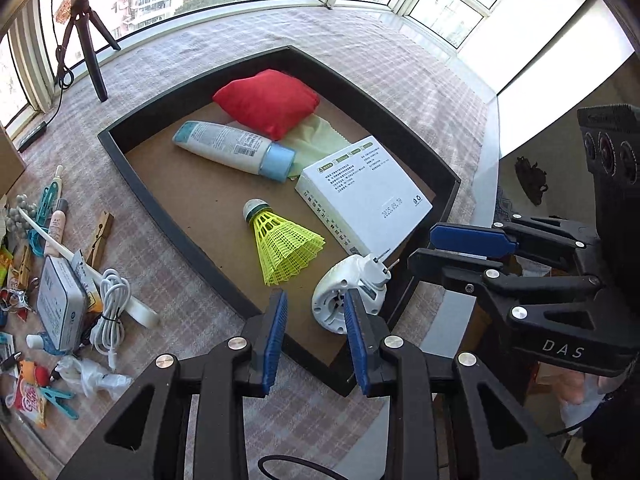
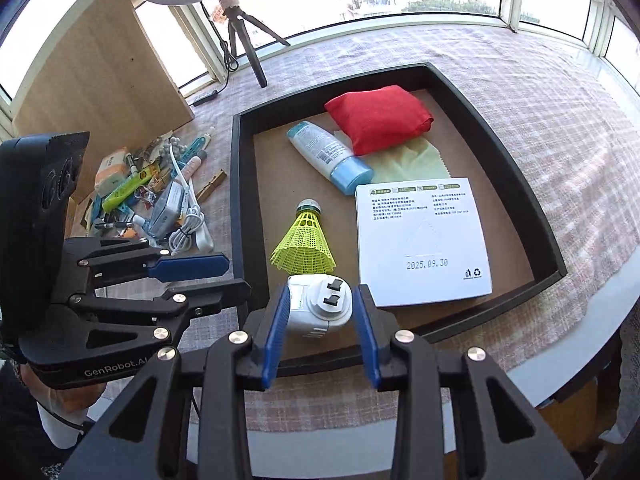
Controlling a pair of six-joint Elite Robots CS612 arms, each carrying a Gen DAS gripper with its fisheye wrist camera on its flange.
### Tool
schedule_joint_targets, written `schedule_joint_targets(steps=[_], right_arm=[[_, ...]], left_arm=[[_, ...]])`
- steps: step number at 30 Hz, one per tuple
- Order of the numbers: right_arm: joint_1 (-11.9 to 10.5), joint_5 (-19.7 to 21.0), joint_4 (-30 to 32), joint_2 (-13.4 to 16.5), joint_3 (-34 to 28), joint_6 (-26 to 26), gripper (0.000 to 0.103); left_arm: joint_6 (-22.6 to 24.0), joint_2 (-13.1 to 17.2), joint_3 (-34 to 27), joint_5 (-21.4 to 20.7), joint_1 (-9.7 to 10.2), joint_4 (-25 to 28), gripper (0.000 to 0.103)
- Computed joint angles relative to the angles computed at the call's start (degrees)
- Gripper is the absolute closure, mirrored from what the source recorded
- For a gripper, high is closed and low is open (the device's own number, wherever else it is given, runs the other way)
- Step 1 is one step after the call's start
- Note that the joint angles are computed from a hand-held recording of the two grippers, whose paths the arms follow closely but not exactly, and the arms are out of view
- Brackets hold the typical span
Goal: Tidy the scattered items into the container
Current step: 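Carry the white plug device into the black tray and open the left gripper, then reach the right gripper to the crumpled white plastic bag and grasp it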
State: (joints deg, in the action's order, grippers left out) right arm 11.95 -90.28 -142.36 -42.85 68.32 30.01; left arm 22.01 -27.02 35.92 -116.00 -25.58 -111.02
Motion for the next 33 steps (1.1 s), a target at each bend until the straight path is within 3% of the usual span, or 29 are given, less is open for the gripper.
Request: schedule_joint_targets(steps=[8, 15, 20, 24, 33], right_arm=[[0.4, 2.3, -0.2, 1.6, -2.6, -0.7, 0.07], [1.2, 5.0, 2.2, 5.1, -8.8, -3.9, 0.07], [2.2, 5.7, 5.4, 8.4, -14.9, -8.4, 0.07], [3.0, 6.1, 6.5, 11.0, -19.5, -12.5, 0.063], [4.6, 11.6, 16.9, 19.6, -34.8, -19.9, 0.063]], left_arm=[[-3.9, 0.6, -0.6, 1.2, 1.89, -2.1, 0.073], [-10.1, 1.6, -0.8, 3.7, 4.76, -3.9, 0.073], [-15.6, 1.2, 1.5, 6.7, 7.41, -6.4, 0.073], [-19.4, 0.6, 3.6, 7.7, 9.34, -7.6, 0.073], [-24.6, -1.2, 9.0, 12.1, 11.42, -11.2, 0.071]])
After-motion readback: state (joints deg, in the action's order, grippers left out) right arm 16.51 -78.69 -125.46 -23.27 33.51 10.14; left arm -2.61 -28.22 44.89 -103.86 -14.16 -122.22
